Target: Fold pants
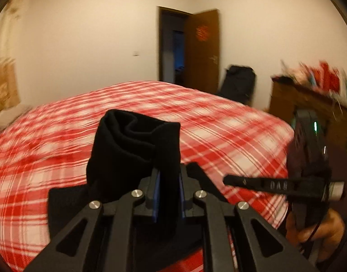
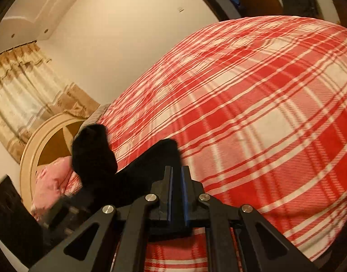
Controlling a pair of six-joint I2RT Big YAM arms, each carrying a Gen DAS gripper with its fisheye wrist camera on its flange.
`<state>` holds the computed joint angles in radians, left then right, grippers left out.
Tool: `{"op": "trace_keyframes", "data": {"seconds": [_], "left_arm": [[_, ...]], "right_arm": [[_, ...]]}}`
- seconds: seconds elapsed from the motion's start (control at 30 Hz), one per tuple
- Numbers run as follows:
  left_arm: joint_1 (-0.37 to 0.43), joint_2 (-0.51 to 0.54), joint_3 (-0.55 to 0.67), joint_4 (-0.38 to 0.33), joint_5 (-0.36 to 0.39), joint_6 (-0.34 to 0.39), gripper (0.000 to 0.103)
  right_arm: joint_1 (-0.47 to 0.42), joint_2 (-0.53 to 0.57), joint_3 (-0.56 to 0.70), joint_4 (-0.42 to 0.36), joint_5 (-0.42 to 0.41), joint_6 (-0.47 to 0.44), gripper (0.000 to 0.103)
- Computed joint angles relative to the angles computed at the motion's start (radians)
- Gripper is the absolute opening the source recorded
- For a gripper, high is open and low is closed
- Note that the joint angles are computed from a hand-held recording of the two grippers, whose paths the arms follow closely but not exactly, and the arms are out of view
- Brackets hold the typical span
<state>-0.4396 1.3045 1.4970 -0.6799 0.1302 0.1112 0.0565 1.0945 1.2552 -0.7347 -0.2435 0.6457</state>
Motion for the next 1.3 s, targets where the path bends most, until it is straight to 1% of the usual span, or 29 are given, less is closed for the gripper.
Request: {"op": "trace_keyframes", "data": {"seconds": [0.1, 0.17, 0.2, 0.23, 0.27, 0.3, 0.33, 0.37, 0.4, 0.43, 0.5, 0.57, 0.6, 0.63, 0.67, 0.73, 0.8, 0.83, 0.87, 0.9, 0.93, 0.97, 1.03, 1.1, 1.17, 1.2, 1.23, 1.27, 1.3], "left_arm": [[-0.041, 0.022, -0.005, -0.006, -0.029, 0.053, 0.014], [-0.065, 0.049, 0.001, -0.029, -0.052, 0.092, 0.015], [-0.073, 0.061, 0.004, -0.050, -0.071, 0.110, 0.018], [-0.083, 0.077, 0.018, -0.095, -0.084, 0.121, 0.025], [-0.090, 0.097, 0.045, -0.157, -0.074, 0.127, 0.029], [-0.096, 0.108, 0.058, -0.194, -0.067, 0.132, 0.037], [-0.102, 0.099, 0.052, -0.199, -0.068, 0.147, 0.048], [-0.106, 0.085, 0.040, -0.187, -0.080, 0.161, 0.055], [-0.110, 0.071, 0.030, -0.173, -0.093, 0.173, 0.069], [-0.107, 0.051, 0.020, -0.158, -0.093, 0.178, 0.077], [-0.090, 0.028, 0.017, -0.158, -0.069, 0.172, 0.082], [-0.057, 0.015, 0.035, -0.185, -0.025, 0.149, 0.082], [-0.022, 0.002, 0.046, -0.197, 0.024, 0.126, 0.085], [0.014, 0.009, 0.062, -0.197, 0.056, 0.106, 0.090], [0.032, 0.009, 0.066, -0.187, 0.057, 0.079, 0.093], [0.077, 0.000, 0.061, -0.165, 0.020, 0.026, 0.095], [0.107, 0.007, 0.059, -0.165, -0.032, 0.000, 0.095], [0.126, 0.025, 0.073, -0.188, -0.071, -0.023, 0.095], [0.142, 0.033, 0.077, -0.205, -0.087, -0.045, 0.095], [0.167, 0.039, 0.078, -0.221, -0.084, -0.079, 0.095], [0.185, 0.040, 0.069, -0.228, -0.072, -0.106, 0.095], [0.200, 0.047, 0.068, -0.244, -0.063, -0.130, 0.095], [0.215, 0.060, 0.052, -0.256, -0.071, -0.169, 0.095], [0.217, 0.069, 0.039, -0.271, -0.103, -0.191, 0.095], [0.216, 0.087, 0.043, -0.293, -0.109, -0.207, 0.095], [0.218, 0.089, 0.039, -0.301, -0.103, -0.218, 0.096], [0.222, 0.090, 0.037, -0.305, -0.096, -0.229, 0.097], [0.221, 0.089, 0.035, -0.304, -0.095, -0.239, 0.098], [0.222, 0.088, 0.031, -0.302, -0.098, -0.250, 0.102]], "right_arm": [[-0.011, -0.005, -0.001, -0.010, 0.004, -0.004, 0.008], [-0.020, -0.006, 0.001, -0.016, 0.005, -0.011, 0.008], [-0.020, -0.005, 0.006, -0.021, 0.010, -0.014, 0.008], [-0.024, -0.005, 0.011, -0.026, 0.016, -0.019, 0.008], [-0.025, -0.008, 0.013, -0.030, 0.023, -0.022, 0.008], [-0.030, -0.015, 0.011, -0.033, 0.027, -0.026, 0.008], [-0.034, -0.020, 0.015, -0.036, 0.031, -0.029, 0.008], [-0.037, -0.025, 0.021, -0.040, 0.037, -0.035, 0.008], [-0.036, -0.029, 0.029, -0.044, 0.043, -0.043, 0.008], [-0.032, -0.031, 0.037, -0.042, 0.040, -0.053, 0.008], [-0.015, -0.026, 0.054, -0.027, 0.022, -0.078, 0.008], [0.031, 0.000, 0.083, -0.028, 0.002, -0.135, 0.008], [0.058, 0.022, 0.103, -0.043, -0.006, -0.174, 0.008], [0.092, 0.051, 0.131, -0.074, 0.001, -0.227, 0.008], [0.125, 0.081, 0.158, -0.115, 0.028, -0.272, 0.008], [0.160, 0.110, 0.177, -0.151, 0.066, -0.303, 0.008], [0.168, 0.105, 0.162, -0.147, 0.087, -0.317, 0.008], [0.162, 0.098, 0.154, -0.142, 0.077, -0.316, 0.008], [0.154, 0.093, 0.150, -0.141, 0.067, -0.311, 0.008], [0.147, 0.087, 0.144, -0.139, 0.062, -0.307, 0.011], [0.143, 0.085, 0.144, -0.149, 0.074, -0.310, 0.020], [0.143, 0.089, 0.147, -0.157, 0.091, -0.317, 0.026], [0.140, 0.090, 0.137, -0.143, 0.102, -0.332, 0.052], [0.140, 0.107, 0.136, -0.125, 0.084, -0.350, 0.059], [0.152, 0.139, 0.150, -0.149, 0.100, -0.389, 0.059], [0.162, 0.152, 0.155, -0.162, 0.116, -0.412, 0.053], [0.177, 0.153, 0.149, -0.156, 0.156, -0.442, 0.039], [0.190, 0.151, 0.145, -0.151, 0.197, -0.473, 0.035], [0.196, 0.151, 0.147, -0.156, 0.222, -0.495, 0.028]]}}
